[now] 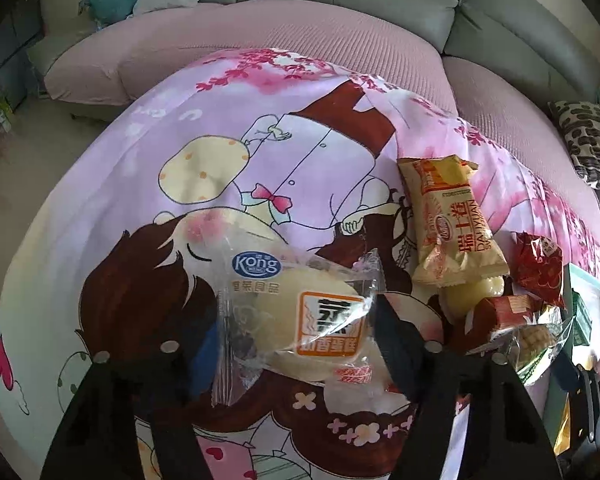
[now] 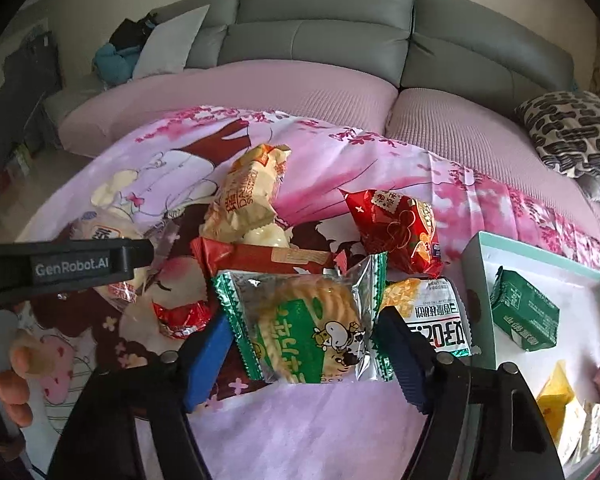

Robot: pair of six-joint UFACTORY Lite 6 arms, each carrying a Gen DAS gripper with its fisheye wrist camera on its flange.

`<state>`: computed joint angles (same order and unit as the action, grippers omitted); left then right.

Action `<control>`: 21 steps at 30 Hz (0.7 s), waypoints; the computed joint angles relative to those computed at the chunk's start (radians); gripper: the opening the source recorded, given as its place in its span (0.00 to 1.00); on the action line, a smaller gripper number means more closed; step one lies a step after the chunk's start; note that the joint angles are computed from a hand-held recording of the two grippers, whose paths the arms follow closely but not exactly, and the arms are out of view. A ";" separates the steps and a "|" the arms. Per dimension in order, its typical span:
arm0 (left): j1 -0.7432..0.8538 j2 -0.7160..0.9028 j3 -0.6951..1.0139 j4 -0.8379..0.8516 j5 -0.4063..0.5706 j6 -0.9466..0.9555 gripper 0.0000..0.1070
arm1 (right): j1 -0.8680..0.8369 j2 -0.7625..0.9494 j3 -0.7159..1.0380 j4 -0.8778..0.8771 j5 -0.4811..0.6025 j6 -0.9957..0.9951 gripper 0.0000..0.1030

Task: Organize snacks
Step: 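Grasp the Kong bun bag with the left tool while the right tool grasps the green cookie pack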

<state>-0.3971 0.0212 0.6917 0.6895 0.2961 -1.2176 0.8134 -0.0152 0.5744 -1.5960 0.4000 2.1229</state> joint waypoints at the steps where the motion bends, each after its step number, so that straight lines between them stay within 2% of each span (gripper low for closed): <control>1: -0.004 -0.001 0.002 0.003 0.006 -0.002 0.64 | -0.013 -0.017 -0.014 -0.035 -0.020 0.038 0.65; 10: -0.023 -0.073 -0.010 0.021 0.049 -0.024 0.62 | -0.072 -0.132 -0.079 -0.152 -0.111 0.173 0.61; 21: -0.100 -0.232 -0.010 0.054 0.135 -0.077 0.62 | -0.053 -0.368 -0.139 0.122 -0.077 -0.081 0.61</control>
